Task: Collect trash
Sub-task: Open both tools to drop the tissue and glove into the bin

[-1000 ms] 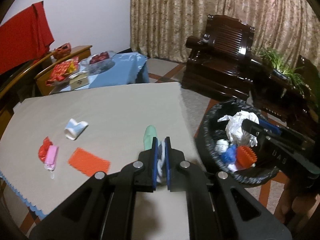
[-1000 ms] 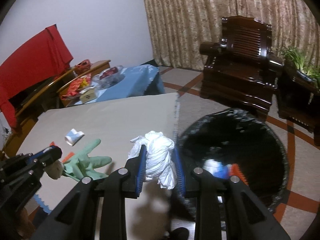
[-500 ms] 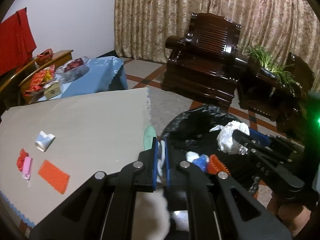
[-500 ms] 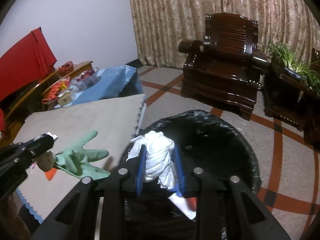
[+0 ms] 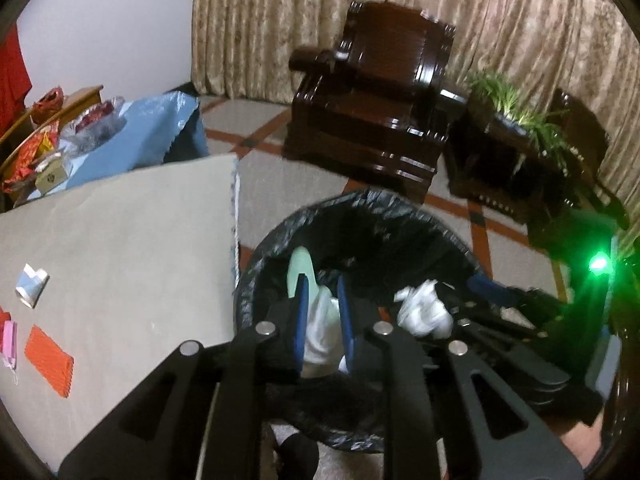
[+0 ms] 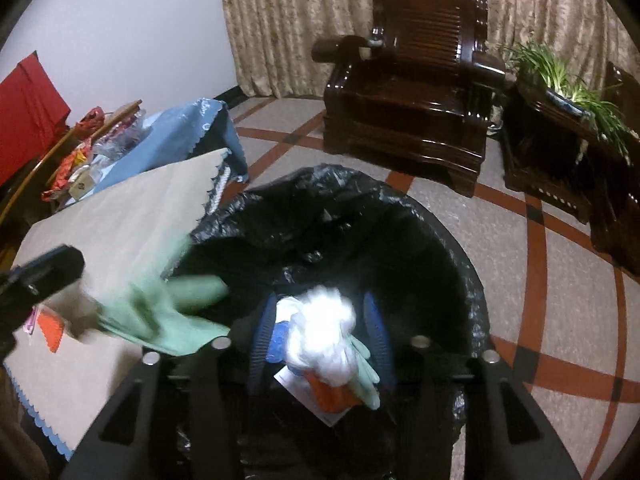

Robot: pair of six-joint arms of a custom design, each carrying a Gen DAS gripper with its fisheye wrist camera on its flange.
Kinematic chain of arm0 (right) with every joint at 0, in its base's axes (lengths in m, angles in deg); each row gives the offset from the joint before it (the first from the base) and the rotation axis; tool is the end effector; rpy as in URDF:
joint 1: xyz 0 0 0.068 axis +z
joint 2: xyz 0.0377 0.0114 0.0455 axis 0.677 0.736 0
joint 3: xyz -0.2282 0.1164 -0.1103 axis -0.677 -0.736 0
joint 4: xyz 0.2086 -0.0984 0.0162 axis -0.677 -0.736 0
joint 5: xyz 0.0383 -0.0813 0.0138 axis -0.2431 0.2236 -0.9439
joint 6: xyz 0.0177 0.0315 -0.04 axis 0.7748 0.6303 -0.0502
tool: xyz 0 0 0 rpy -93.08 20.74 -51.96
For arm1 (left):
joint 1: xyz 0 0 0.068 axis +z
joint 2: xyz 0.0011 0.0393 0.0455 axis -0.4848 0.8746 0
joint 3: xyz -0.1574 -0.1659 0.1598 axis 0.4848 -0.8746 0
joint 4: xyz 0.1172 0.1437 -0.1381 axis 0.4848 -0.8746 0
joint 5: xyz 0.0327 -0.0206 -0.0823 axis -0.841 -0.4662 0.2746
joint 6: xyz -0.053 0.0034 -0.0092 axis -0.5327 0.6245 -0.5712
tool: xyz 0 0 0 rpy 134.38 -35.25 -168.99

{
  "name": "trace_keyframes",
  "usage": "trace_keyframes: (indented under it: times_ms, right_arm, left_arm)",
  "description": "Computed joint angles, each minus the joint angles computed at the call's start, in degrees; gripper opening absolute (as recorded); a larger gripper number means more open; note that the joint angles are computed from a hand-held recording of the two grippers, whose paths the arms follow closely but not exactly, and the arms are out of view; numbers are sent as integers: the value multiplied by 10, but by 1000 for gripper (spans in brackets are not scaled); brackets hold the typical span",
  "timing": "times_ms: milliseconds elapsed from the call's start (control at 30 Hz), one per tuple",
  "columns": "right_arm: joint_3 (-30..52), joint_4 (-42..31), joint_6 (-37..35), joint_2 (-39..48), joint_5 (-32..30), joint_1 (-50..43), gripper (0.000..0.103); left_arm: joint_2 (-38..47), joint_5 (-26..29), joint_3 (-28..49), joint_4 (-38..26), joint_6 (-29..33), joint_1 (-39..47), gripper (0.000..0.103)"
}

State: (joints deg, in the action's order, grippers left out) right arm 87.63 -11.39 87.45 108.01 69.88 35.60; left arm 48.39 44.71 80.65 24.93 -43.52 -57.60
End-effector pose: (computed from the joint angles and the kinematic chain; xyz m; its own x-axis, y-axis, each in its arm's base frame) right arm 0.2707 -0.0262 0.2361 -0.7718 0.0800 -0.6308 -0.0151 0.9895 0.1440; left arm 0.2538 -0.1320 0.2757 -0.7475 0.0525 -0.6621 0.1561 0.9828 -0.0983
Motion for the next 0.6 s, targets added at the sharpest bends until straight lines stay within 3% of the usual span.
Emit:
trace_keyframes:
  times_ms: [133, 267, 333, 433, 600]
  right_arm:
    - [-21, 1, 5, -12, -1, -2, 46]
    - [-33, -18, 20, -41, -3, 5, 46]
    - [-37, -33, 30, -65, 2, 21, 46]
    - [-37, -56, 45, -94, 19, 59, 46]
    - [-30, -85, 96, -138, 50, 163, 48]
  left_arm:
    - [-24, 1, -42, 9, 11, 27, 31]
    - [-58, 3, -62, -10, 24, 56, 35]
    - [-83, 12, -73, -20, 41, 81, 42]
    - [-133, 17, -97, -35, 77, 125, 60]
    - [-213, 72, -131, -79, 179, 262, 62]
